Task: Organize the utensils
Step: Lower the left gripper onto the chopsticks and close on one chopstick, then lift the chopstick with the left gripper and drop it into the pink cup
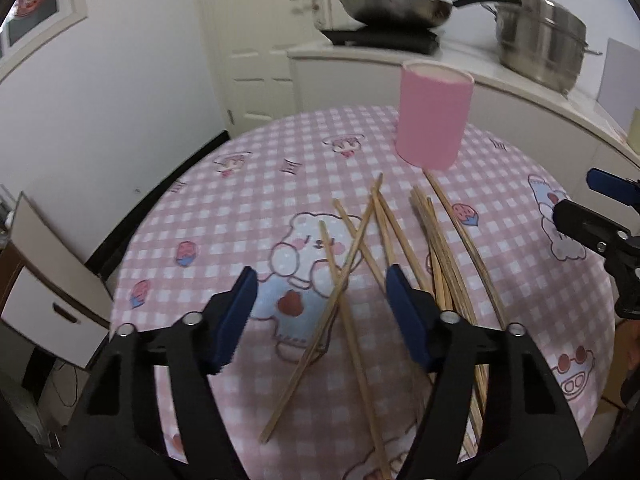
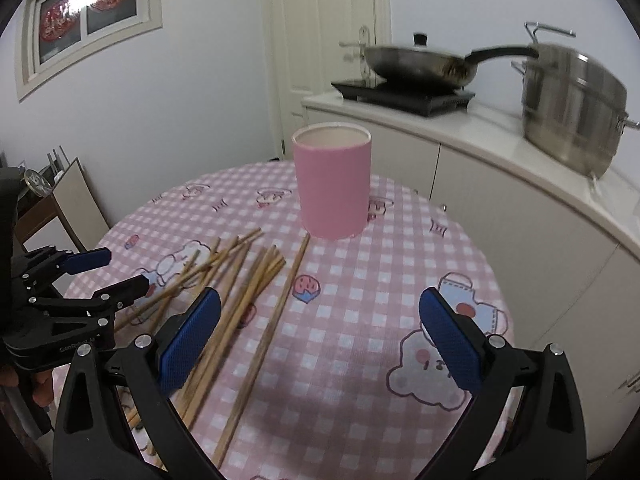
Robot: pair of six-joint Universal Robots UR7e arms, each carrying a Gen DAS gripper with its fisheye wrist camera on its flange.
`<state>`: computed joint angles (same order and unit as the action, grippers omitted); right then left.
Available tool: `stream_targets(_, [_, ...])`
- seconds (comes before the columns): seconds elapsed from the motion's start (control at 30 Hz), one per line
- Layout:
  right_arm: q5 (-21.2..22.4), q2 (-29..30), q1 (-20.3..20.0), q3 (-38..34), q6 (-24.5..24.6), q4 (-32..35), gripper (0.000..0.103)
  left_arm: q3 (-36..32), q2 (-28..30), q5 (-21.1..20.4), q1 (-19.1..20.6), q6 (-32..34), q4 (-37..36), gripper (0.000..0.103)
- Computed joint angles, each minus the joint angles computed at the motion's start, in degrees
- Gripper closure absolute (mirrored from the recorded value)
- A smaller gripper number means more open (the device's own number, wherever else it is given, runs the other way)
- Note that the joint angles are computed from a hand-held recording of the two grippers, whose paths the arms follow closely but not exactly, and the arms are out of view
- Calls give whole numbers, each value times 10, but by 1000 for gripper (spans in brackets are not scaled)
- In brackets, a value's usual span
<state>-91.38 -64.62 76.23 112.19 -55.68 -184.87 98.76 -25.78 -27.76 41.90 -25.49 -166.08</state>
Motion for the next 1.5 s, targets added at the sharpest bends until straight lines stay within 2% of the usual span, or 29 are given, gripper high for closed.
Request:
stream_targets(0.1, [-5,13,-1,-19,7,22,7,-26,11,-6,13,11,32,45])
stream_targets(0.27, [-13,29,1,-44,14,50,7,-75,28,-33,35,34,82,66])
stream_targets(0.33, [-19,36,3,-55,18,64,9,-90,34,-38,41,39,100,67])
stream_targets(0.5, [-53,61,11,-84,23,70,15,-112,45,-46,51,54,106,72])
stream_targets(0.57, [-66,70,14,-97,25,80,19,-120,46,-51,56,53,113,85])
stream_targets(0.7, [-82,86,20,-117,25,105,25,-136,57,-29,58,55,139,88])
stream_targets(0.77, [-96,96,25,-127,25,110,31,-133,55,-27,59,52,139,95])
stream_targets(0.9, [-127,122,38,-160,32,140,48,-120,41,-43,64,37,128,96])
stream_targets(1.07, [-164,152,53,-197,42,173,62,-102,24,-66,69,27,104,97])
stream_targets(1.17, [-183,165,59,-210,39,169,67,-83,11,-71,65,24,84,97])
stream_targets(1.2, [-186,168,62,-213,37,171,73,-79,8,-73,65,25,76,97])
stream_targets(1.37, [-189,175,66,-228,34,191,96,-62,-6,-70,58,15,60,97])
stream_targets(1.5, [-169,162,64,-221,45,212,99,-45,-19,-67,48,10,37,97])
